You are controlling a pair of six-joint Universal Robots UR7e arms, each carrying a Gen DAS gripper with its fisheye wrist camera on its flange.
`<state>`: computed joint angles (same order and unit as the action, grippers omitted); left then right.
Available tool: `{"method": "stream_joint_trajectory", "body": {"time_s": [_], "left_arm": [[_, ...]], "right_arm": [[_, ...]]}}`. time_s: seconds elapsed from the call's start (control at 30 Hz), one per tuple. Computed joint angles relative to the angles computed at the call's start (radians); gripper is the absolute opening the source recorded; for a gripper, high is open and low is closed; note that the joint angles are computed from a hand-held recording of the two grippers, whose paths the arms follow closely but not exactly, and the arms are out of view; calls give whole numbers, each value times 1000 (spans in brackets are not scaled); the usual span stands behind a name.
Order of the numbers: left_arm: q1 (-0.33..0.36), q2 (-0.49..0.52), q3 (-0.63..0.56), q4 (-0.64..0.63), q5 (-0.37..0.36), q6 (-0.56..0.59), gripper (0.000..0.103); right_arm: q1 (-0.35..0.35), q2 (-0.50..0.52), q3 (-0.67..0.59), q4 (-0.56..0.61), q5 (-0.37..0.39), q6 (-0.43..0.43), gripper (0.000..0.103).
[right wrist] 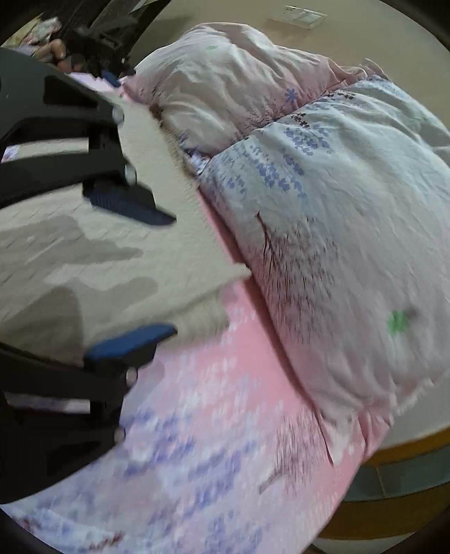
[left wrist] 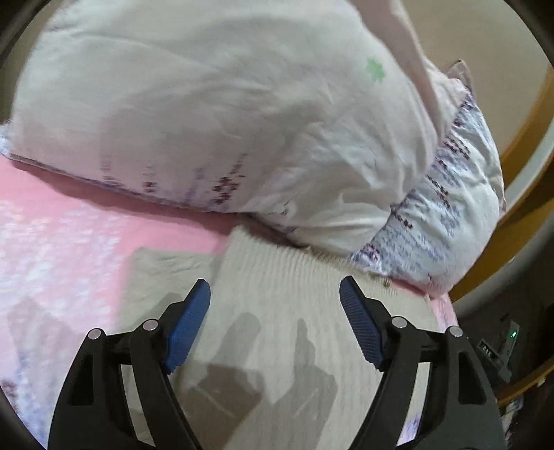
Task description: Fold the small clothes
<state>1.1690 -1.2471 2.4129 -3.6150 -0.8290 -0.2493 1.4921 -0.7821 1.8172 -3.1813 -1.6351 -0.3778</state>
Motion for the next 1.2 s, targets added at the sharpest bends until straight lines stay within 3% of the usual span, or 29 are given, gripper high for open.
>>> {"method": "stream_joint_trajectory", "body": {"time_s": [0.13,0.23,0.3,0.4,0.53,0.67,0.87,0.97,1.0,1.03,1.2], "left_arm": [[-37,-83,108,40,27,-24,67],[-62,-109,164,60,48,-46,61],[-79,-106,184,70,70,-57,60],[-81,-96,200,86,76,-82,57],[-84,-72,208,84,99,-98,53],[-80,-56,209,75,87,-85,40],[-87,-39,197,110,119,-109,37],[-94,-44,202,124,132,-122,25],[-92,-49,206,122,123,-125,13],[-91,-56,210,119,112,-130,9],[-94,-112,244,100,75,-134,7]], "right_arm": [[-39,-76,87,9,3,-60,47],[-50,-99,127,12,-9,-90,47],[-56,-105,147,-1,-8,-105,42],[-54,-103,156,6,-14,-114,35],[-47,-93,161,-9,-44,-129,35],[-44,-84,165,-26,-61,-150,27],[-42,-81,163,-30,-70,-140,32],[-36,-71,168,-60,-82,-165,20],[-36,-72,172,-68,-77,-172,17],[-39,-77,178,-74,-68,-171,16],[-55,-126,224,-93,3,-143,11]]}}
